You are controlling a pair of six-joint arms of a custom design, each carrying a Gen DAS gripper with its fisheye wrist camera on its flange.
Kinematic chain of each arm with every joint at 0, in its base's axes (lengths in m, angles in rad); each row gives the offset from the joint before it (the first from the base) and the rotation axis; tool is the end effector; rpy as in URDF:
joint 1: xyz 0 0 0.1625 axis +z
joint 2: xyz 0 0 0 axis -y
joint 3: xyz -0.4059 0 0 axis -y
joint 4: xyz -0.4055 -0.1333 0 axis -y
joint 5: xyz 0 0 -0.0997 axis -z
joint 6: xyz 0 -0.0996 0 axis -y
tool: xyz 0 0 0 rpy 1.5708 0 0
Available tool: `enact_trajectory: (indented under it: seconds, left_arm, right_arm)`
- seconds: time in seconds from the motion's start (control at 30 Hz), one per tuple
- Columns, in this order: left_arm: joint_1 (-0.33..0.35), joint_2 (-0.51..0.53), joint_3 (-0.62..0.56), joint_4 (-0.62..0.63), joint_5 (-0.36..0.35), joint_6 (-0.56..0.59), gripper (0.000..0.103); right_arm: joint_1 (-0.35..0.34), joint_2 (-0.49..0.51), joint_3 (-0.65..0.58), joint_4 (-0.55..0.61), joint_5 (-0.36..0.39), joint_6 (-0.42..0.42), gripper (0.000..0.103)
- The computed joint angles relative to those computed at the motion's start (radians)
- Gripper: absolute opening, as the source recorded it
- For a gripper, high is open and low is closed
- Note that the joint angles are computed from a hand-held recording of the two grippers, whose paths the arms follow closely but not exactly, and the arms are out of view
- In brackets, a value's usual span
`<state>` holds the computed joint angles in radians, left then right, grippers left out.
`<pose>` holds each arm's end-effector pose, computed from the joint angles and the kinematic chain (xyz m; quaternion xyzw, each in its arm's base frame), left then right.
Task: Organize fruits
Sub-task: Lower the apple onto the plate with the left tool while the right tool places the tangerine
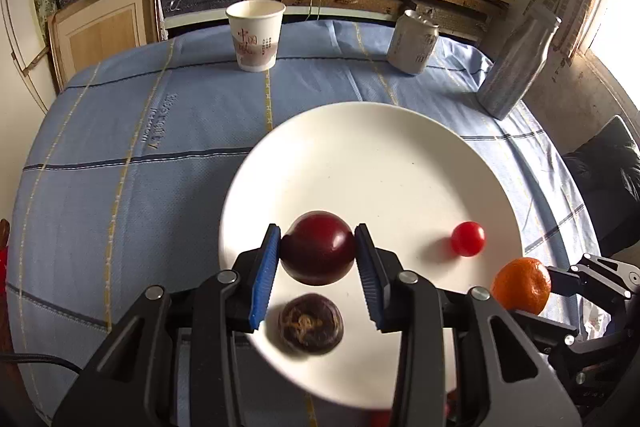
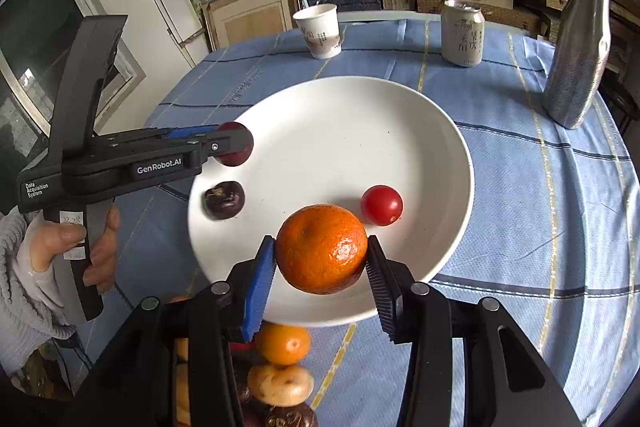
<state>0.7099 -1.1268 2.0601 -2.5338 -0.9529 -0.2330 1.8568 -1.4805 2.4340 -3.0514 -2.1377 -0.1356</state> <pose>-0.2682 -0.4823 0.1250 0.2899 0.9074 -0.1702 0.2523 0.1893 -0.3610 0.2136 0.1227 -0.9217 0.2697 0.2505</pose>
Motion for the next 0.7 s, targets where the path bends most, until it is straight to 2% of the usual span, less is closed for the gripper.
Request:
enact_trajectory:
  seconds: [0.17, 0.37, 0.47, 0.57, 0.7]
  left_arm:
    - [0.038, 0.043, -0.029, -0.016, -0.016, 0.009, 0.037]
    - [0.053, 0.058, -0.037, -0.018, -0.019, -0.012, 0.038]
    - [0.044, 0.047, -0.032, -0.029, -0.015, -0.021, 0.041]
    - [0.023, 0.024, -0.022, -0.032, 0.004, -0.027, 0.051]
    - [-0.013, -0.024, -0.001, -0.016, 0.019, -0.043, 0.051]
  right_arm:
    - [-0.022, 0.046, -0.004, -0.03, -0.004, -0.028, 0.046]
    - [-0.026, 0.055, -0.001, -0.036, -0.005, -0.017, 0.047]
    - [-0.015, 0.036, 0.004, -0.043, -0.003, -0.02, 0.048]
    - [0.003, 0.014, 0.006, -0.044, -0.015, -0.02, 0.052]
    - [0.05, -0.029, 0.015, -0.04, -0.04, -0.014, 0.052]
